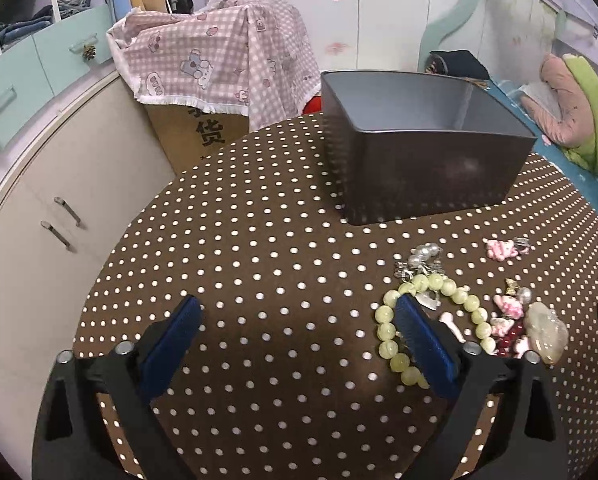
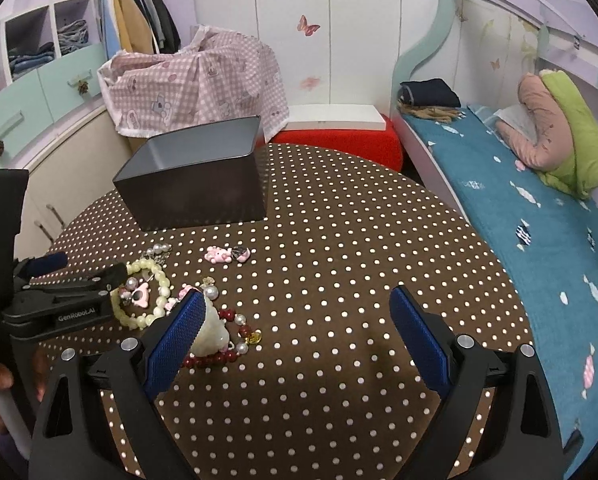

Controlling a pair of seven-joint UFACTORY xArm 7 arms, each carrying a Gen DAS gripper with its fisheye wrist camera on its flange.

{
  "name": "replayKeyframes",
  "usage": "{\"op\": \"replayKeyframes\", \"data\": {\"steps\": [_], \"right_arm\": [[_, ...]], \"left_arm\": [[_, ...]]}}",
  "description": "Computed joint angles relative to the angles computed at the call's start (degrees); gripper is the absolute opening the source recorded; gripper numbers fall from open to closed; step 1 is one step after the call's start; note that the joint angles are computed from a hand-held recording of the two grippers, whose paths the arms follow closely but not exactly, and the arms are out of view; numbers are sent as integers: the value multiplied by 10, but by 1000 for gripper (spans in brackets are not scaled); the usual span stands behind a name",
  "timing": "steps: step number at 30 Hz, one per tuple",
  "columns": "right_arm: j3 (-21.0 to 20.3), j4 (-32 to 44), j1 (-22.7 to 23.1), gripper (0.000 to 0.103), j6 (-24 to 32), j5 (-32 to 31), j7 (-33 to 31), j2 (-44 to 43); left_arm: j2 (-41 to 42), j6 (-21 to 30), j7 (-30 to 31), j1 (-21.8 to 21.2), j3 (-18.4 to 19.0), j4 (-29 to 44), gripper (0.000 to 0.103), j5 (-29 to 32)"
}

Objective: Organize jewelry
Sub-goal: 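Grasp the cream bead bracelet with the left tool while the right tool approaches the jade pendant, then grasp the white jade pendant with the right tool while the left tool holds the bracelet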

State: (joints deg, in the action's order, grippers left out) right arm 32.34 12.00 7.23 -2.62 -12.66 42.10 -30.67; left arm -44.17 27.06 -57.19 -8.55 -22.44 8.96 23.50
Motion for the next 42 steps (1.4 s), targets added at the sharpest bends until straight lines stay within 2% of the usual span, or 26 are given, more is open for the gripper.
{"op": "replayKeyframes", "data": {"steps": [1,2,3,7,9,11,12,14,16,19,21,25,29,30,32,35,38,39,40,41,42], "right_arm": [[-1,1,0,90,-1,-1,-1,4],[0,3,-3,90,-4,-2,-2,10],[1,5,-5,90,-6,-2,-4,15],[-1,12,-4,90,-12,-2,-12,36],[-1,15,0,90,-15,0,-16,45],[-2,16,3,90,-16,3,-18,50],[-6,16,9,90,-17,5,-20,54],[-6,16,14,90,-17,10,-20,57],[-10,15,21,90,-20,12,-23,59],[-7,16,25,90,-19,12,-30,67],[-7,18,28,90,-22,12,-35,74],[30,33,2,90,-23,9,-35,91],[53,49,-13,89,-25,-1,-46,110],[54,52,-13,87,-24,-3,-50,114],[62,60,-17,57,-16,-8,-54,122],[55,64,-12,55,-14,-16,-60,131],[20,63,21,52,-16,-15,-70,140],[-14,61,52,49,-24,-12,-80,147],[-45,58,82,41,-26,-8,-90,150],[-60,57,99,32,-27,3,-100,151],[-51,57,92,31,-22,3,-97,144]], "left_arm": [[6,6,5,0,2,4,86,0],[13,1,9,4,5,5,77,3],[10,-6,13,1,11,2,73,1],[4,-35,39,-7,33,-11,62,-9],[-1,-62,57,-20,53,-23,46,-27],[-2,-65,64,-17,42,-23,37,-32],[-3,-65,67,-19,38,-22,23,-37],[-4,-53,68,-21,29,-18,8,-45],[-7,-57,71,-21,27,-21,8,-47],[-39,-81,94,-57,76,-49,8,-83],[-78,-71,103,-70,80,-62,8,-100],[-167,-39,137,-115,106,-82,7,-136],[-238,0,160,-150,114,-93,8,-166],[-247,5,164,-153,114,-93,8,-171],[-267,20,175,-156,118,-96,7,-179],[-288,31,181,-162,117,-101,7,-192],[-299,40,188,-166,120,-105,7,-202],[-302,44,191,-165,121,-106,7,-204],[-308,48,191,-166,120,-107,7,-207],[-313,50,194,-168,123,-108,7,-209],[-316,50,196,-169,125,-108,8,-213]]}}
